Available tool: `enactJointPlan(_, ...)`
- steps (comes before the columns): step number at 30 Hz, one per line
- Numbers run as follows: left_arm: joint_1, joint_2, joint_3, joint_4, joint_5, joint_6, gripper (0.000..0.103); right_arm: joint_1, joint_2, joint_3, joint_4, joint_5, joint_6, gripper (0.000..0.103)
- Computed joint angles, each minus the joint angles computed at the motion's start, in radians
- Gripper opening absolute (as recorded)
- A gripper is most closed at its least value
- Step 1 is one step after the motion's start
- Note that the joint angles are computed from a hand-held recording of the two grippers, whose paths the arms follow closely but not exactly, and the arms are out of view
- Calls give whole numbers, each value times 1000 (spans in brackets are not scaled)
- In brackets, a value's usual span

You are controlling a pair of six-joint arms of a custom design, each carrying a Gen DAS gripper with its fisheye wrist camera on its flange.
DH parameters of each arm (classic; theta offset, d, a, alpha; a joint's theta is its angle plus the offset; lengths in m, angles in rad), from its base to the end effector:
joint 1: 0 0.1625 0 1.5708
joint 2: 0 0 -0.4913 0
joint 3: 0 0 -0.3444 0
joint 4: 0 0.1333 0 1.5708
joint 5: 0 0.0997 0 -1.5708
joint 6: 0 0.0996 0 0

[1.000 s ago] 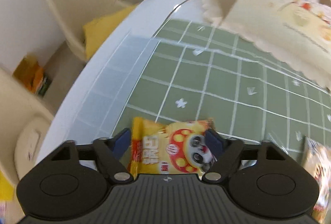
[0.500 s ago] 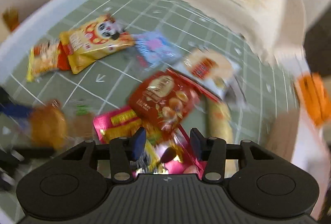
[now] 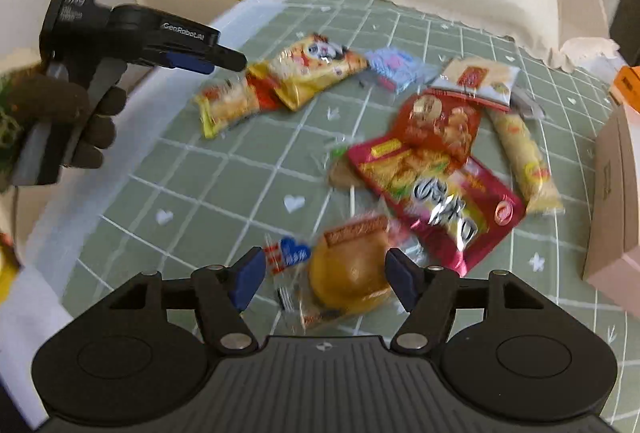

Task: Organize snacks

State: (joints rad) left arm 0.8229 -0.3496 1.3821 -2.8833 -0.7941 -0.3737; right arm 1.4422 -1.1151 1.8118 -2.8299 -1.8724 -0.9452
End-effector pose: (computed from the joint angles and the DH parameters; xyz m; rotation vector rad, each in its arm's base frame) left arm -0.3636 -0.6906 -0.0056 0.3230 2.4800 -0.8413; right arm 0.0239 -0.6236 0.3554 0.9158 -2.4008 0.4377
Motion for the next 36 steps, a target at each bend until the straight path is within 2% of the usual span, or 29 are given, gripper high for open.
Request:
enactJointPlan(2,-19,7,27,-27,-52,54,53,-6,14,52,-151,-5,-51,67)
enactJointPlan(4,-28,25,34,-55,-122,54,53,-3,34,73,-260,-62,-90,71)
enactJointPlan(6,-46,49,49,-105,-185,48,55,-13,32,73,-304,-77,-105,72)
enactJointPlan(9,-55,87,8,-101,-264,80,55,-33,20,64,-348,-110,-107,72)
enactJointPlan(11,-74,93,2,-70,-253,102,55,-49,17,55,-374,-127,-100,72)
enactJointPlan(13,-89,93,-2,-34,-220,98,55,-65,1,43,-348,-126,-62,72)
enactJointPlan(15,-111,72,39,-42,-158,45,53,-84,-36,30,-256,-87,37,72)
enactJointPlan(17,-109,52,52,-40,-118,-59,53,-107,-71,18,-166,-18,134,72)
enactJointPlan(18,-104,36,63,-30,-114,-144,53,-110,-75,17,-158,-10,158,73)
enactJointPlan(19,-93,26,63,-13,-123,-232,53,-110,-69,18,-171,-18,168,74)
enactJointPlan(21,-80,33,21,39,-135,-325,53,-108,-43,10,-209,-50,174,77)
enactJointPlan(23,-75,57,-39,84,-136,-325,53,-116,-22,-5,-220,-51,167,81)
enactJointPlan(25,-78,94,-118,154,-112,-297,54,-124,-27,-26,-158,-40,173,82)
enactJointPlan(27,-81,132,-199,243,-67,-289,55,-131,-53,-18,-98,-19,127,76)
enactJointPlan(29,-89,170,-259,291,-7,-265,61,-142,-79,11,-94,-7,18,75)
enactJointPlan(32,-97,212,-334,368,75,-211,60,-181,-129,46,-79,43,-134,76)
enactJointPlan(34,-102,208,-311,332,70,-149,59,-212,-156,42,-49,72,-186,77)
enactJointPlan(36,-116,191,-257,294,51,-110,57,-251,-173,41,-70,119,-237,78)
